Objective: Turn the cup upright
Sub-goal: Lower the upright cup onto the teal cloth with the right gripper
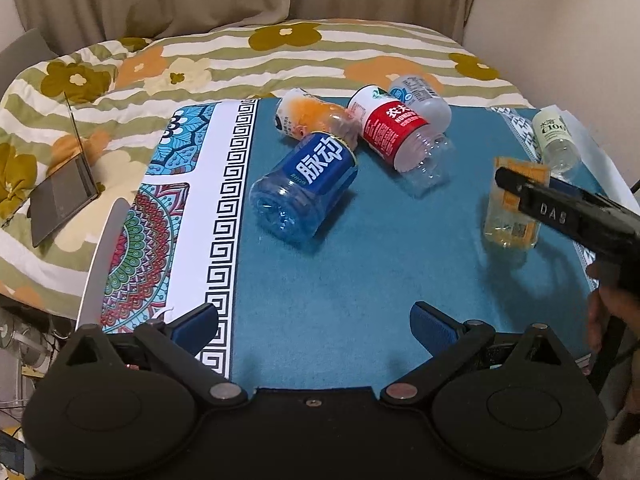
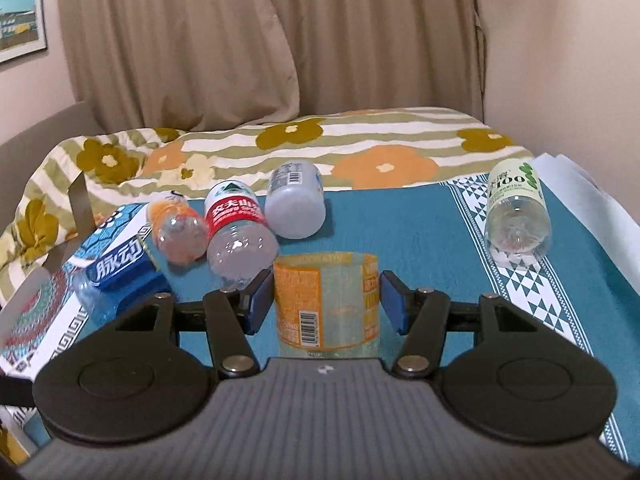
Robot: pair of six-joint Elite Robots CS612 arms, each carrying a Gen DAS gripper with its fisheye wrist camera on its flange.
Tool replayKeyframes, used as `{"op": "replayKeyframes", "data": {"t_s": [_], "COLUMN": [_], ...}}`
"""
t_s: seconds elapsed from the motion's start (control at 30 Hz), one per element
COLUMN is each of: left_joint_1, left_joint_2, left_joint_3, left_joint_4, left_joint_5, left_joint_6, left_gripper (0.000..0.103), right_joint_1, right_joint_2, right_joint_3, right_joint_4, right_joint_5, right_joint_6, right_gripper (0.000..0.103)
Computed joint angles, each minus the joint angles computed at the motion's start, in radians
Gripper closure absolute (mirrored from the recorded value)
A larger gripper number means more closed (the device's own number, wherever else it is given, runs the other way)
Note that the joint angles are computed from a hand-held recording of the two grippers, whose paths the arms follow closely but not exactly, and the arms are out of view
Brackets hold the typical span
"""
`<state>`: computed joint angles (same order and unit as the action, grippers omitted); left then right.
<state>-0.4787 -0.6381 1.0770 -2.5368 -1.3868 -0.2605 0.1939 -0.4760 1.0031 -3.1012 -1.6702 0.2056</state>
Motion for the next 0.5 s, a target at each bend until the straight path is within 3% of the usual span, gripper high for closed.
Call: {"op": "replayKeyframes", "data": {"t_s": [0.27, 0.5], "left_joint_1": [-0.003, -0.002], "left_joint_2": [-0.002, -0.008], "left_joint_3": [0.007, 0.020], "left_joint_4": [-0.001, 0.006], "left_joint_5": [0.003, 0.003], "left_joint_6": [0.005, -0.013], "left_gripper": [0.000, 0.000], "right_joint_1": [-0.001, -0.003], "right_joint_2": [0.042, 0.017], "right_joint_3": [-0.081, -0.018], "right_joint_4": [0.021, -0.024], "right_joint_5": [0.026, 0.027], "right_joint_6": [-0.061, -0.091], "right_gripper": [0.030, 0.029]}}
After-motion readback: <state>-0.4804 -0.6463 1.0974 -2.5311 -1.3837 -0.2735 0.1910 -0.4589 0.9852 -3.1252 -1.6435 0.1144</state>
